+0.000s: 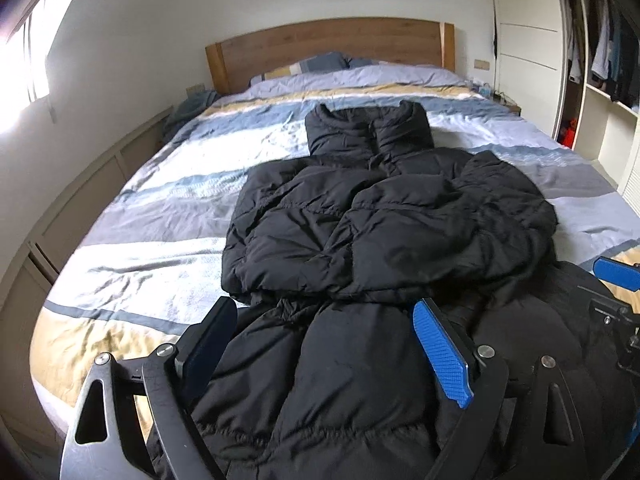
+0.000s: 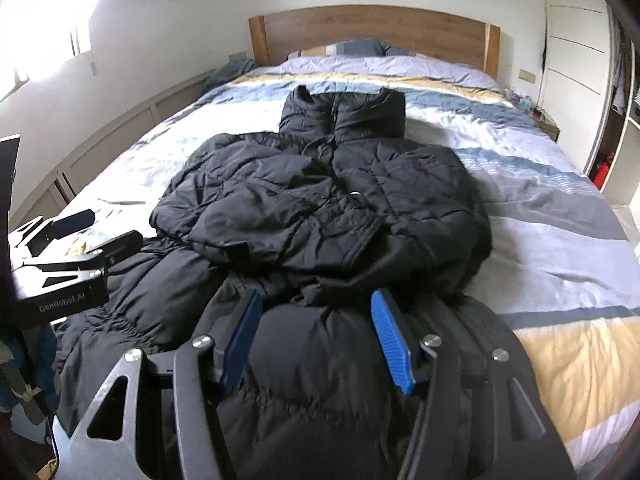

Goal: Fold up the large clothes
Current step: 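Move both tools toward the coat's hem to grasp it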

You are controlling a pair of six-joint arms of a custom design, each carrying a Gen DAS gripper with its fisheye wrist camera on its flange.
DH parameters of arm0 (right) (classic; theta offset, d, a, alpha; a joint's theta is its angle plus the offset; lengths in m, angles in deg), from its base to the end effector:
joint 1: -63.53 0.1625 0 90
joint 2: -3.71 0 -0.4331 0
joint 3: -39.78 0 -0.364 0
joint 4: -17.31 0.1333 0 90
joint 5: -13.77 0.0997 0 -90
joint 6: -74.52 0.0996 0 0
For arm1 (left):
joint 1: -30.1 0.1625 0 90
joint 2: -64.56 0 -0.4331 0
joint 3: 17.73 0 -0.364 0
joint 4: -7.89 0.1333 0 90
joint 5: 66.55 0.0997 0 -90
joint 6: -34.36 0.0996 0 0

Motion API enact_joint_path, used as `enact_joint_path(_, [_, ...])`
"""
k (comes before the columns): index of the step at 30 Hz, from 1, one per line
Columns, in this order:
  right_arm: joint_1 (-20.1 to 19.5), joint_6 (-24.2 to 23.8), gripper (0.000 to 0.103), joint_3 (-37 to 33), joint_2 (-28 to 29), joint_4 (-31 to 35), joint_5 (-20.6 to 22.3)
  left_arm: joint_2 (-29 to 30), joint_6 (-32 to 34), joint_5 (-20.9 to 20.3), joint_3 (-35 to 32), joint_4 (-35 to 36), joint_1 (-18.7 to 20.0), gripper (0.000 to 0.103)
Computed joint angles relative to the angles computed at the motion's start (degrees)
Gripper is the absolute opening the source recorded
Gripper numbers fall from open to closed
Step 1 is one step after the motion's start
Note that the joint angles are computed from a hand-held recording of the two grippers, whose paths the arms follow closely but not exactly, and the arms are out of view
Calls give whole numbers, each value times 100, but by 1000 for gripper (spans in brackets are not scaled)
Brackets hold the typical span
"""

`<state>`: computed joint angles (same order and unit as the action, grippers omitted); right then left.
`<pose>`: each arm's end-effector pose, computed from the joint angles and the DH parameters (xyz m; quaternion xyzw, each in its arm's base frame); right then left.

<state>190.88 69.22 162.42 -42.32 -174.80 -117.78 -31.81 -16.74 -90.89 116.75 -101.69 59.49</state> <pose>0.3611 -0.3623 0.0957 0.2587 -0.8780 0.2938 0.2755 -0.1687 -0.3522 0.2977 0.1557 0.8192 -0.3669 0.4123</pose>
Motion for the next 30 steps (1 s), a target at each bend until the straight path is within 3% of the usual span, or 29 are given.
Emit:
enact_joint_path(8, [370, 367, 56, 349, -260, -146, -315, -572, -1323, -42, 35, 1759, -923, 90])
enact_joint_path(16, [742, 621, 56, 444, -352, -52, -586, -1072, -2502, -126, -23, 3255, -1570, 90])
enact_joint_path(23, [867, 927, 56, 578, -435, 10, -758, -1389, -2963, -247, 17, 3847, -1954, 90])
enact_joint_path(30, [855, 1073, 56, 641, -487, -25, -885, -1416, -3094, -311, -5, 4046, -2069, 90])
